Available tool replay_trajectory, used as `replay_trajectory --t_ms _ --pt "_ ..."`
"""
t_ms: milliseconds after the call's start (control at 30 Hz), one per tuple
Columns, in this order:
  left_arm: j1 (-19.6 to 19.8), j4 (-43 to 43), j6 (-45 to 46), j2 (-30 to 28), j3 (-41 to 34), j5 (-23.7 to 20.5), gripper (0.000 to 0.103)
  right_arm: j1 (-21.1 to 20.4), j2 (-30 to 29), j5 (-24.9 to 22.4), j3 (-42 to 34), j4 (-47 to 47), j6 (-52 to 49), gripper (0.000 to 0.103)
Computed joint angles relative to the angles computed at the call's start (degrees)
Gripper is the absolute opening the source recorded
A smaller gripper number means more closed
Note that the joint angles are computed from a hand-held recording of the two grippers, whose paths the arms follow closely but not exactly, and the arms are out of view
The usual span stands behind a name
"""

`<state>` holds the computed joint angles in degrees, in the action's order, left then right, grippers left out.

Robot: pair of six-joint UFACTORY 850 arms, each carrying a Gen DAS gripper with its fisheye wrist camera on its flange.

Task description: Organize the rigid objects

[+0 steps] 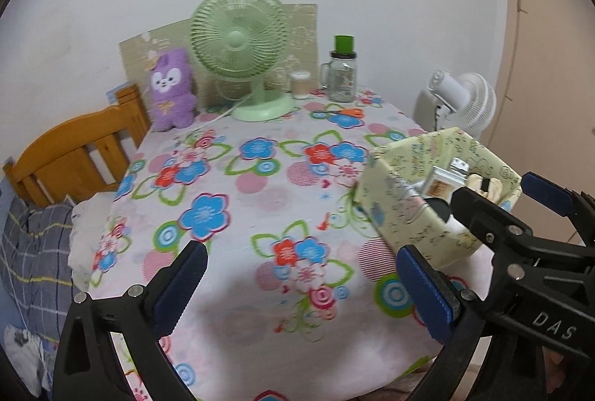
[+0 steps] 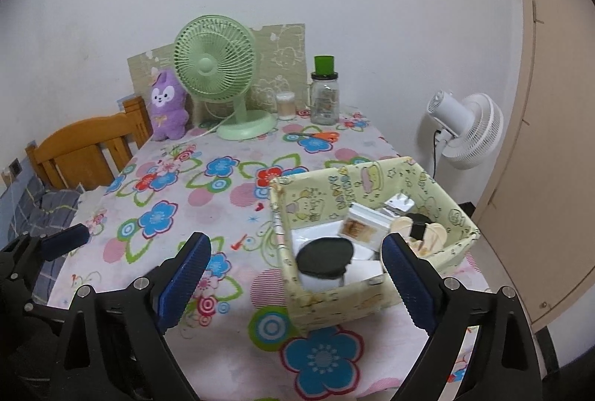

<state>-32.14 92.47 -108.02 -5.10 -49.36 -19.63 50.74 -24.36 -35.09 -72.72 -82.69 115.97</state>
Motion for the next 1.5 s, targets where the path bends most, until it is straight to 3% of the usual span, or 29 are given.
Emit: replay_trajectory --t_ms 267,700,1167,1500 --pt "1.61 4.48 -5.81 3.92 4.0 -2.62 0.103 1.68 -1.07 -1.07 -1.27 -3.05 3.26 0.102" --pt "2.22 9.52 -15.88 7.81 7.36 -4.38 0.103 3.38 -0.22 -6.62 -0.94 -5.97 3.89 0.103" --pt "-1.16 12.43 -20.31 9.28 9.64 -11.71 0.103 4.41 0.55 -7.75 1.07 -7.01 5.21 0.103" --pt "-1.83 13.73 -21.8 9.31 9.89 -11.96 0.103 4.95 1.26 -9.66 2.31 -6.77 6.73 0.103"
